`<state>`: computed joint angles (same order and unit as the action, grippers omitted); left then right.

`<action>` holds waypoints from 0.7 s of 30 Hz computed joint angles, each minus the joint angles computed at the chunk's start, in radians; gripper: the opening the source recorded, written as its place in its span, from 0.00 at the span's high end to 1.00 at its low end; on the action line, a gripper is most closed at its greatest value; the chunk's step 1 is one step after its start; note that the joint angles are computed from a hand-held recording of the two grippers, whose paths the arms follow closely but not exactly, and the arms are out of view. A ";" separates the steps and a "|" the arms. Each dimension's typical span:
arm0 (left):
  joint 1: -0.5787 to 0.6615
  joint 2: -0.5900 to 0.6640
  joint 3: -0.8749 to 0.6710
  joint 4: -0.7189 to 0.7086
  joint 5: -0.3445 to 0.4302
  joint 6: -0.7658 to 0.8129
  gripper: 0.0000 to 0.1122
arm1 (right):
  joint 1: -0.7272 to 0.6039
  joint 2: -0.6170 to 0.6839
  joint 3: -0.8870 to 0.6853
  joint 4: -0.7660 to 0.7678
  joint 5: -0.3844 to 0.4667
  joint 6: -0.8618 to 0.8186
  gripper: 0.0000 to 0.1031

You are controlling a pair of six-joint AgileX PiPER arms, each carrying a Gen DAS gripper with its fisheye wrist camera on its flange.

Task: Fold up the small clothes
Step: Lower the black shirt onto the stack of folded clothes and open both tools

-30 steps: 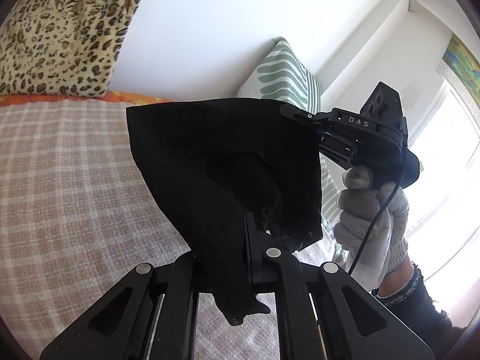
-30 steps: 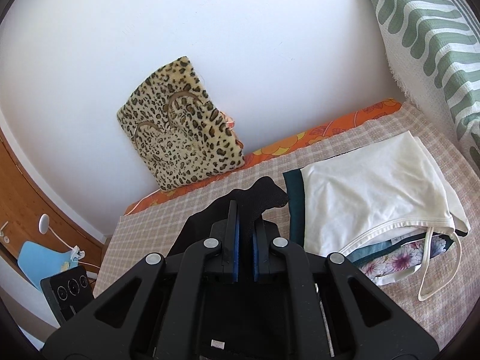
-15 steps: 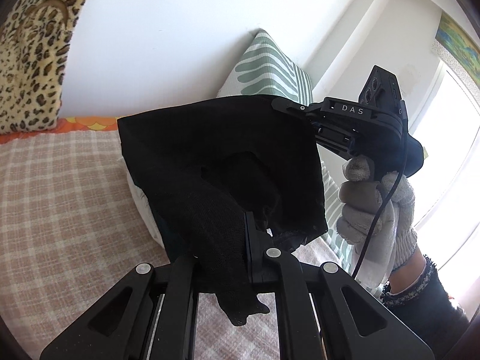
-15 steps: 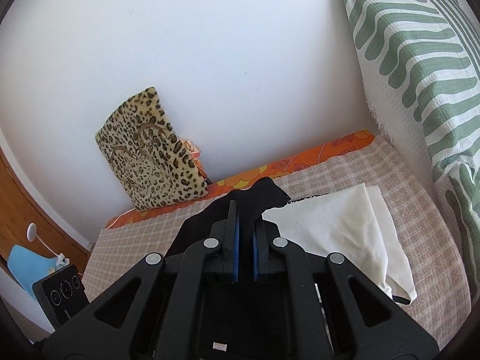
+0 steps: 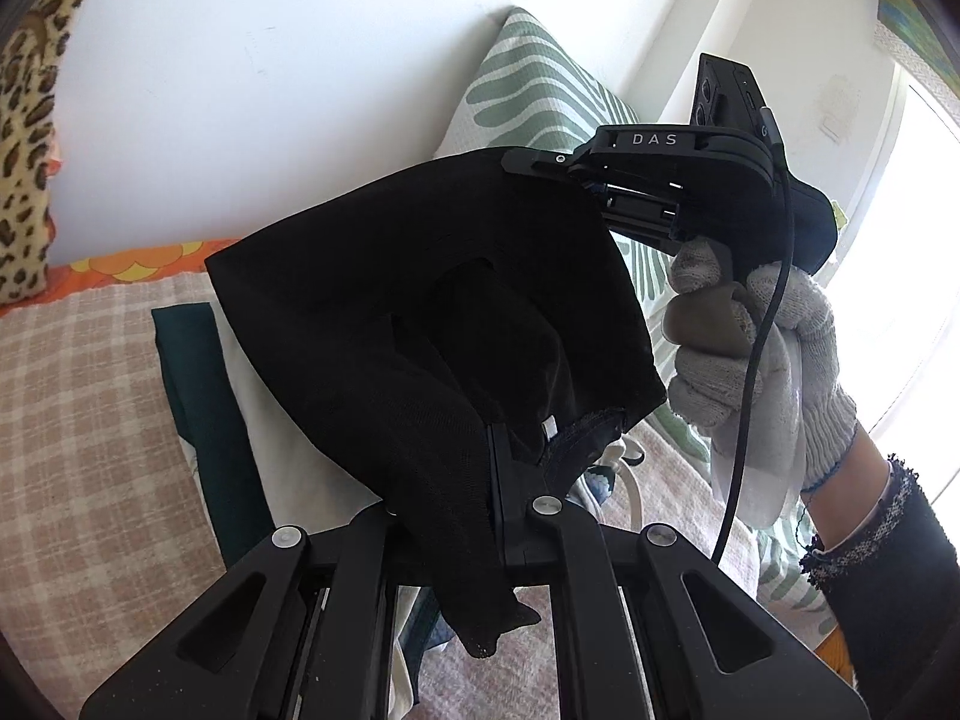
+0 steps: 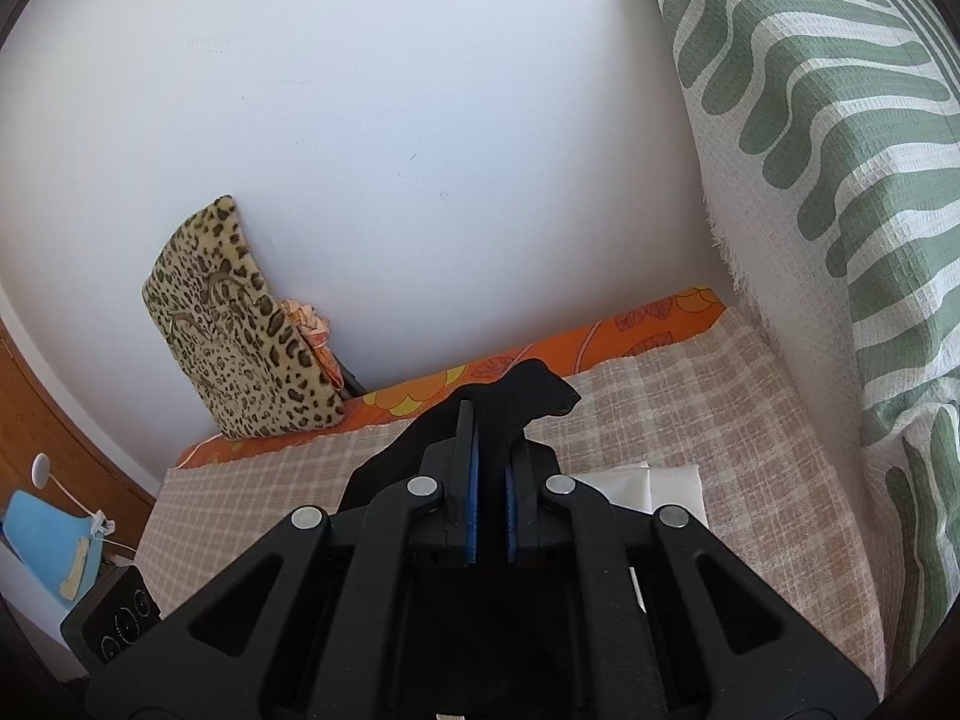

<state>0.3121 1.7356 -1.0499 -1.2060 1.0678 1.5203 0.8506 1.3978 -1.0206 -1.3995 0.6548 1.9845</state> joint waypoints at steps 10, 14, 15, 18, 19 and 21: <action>0.025 0.025 0.029 0.096 -0.018 -0.050 0.86 | -0.177 0.026 0.061 0.051 -0.149 0.028 0.86; 0.057 -0.002 0.058 0.129 0.004 -0.041 0.76 | -0.178 0.026 0.063 0.150 -0.020 0.008 0.61; 0.071 -0.012 0.069 0.132 0.008 -0.032 0.76 | -0.170 0.023 0.067 0.156 0.017 0.010 0.61; 0.116 -0.030 0.082 0.144 0.030 -0.018 0.68 | -0.111 -0.010 0.101 0.108 0.093 0.062 0.61; 0.129 -0.030 0.076 0.155 0.047 -0.023 0.67 | -0.075 -0.012 0.096 0.099 0.137 0.059 0.61; 0.182 -0.036 0.079 0.177 0.079 -0.009 0.67 | 0.000 -0.008 0.082 0.092 0.215 0.037 0.61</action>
<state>0.4941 1.6992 -0.9713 -1.0291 1.1469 1.5117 0.8504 1.3895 -0.9390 -1.3071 0.8702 2.0214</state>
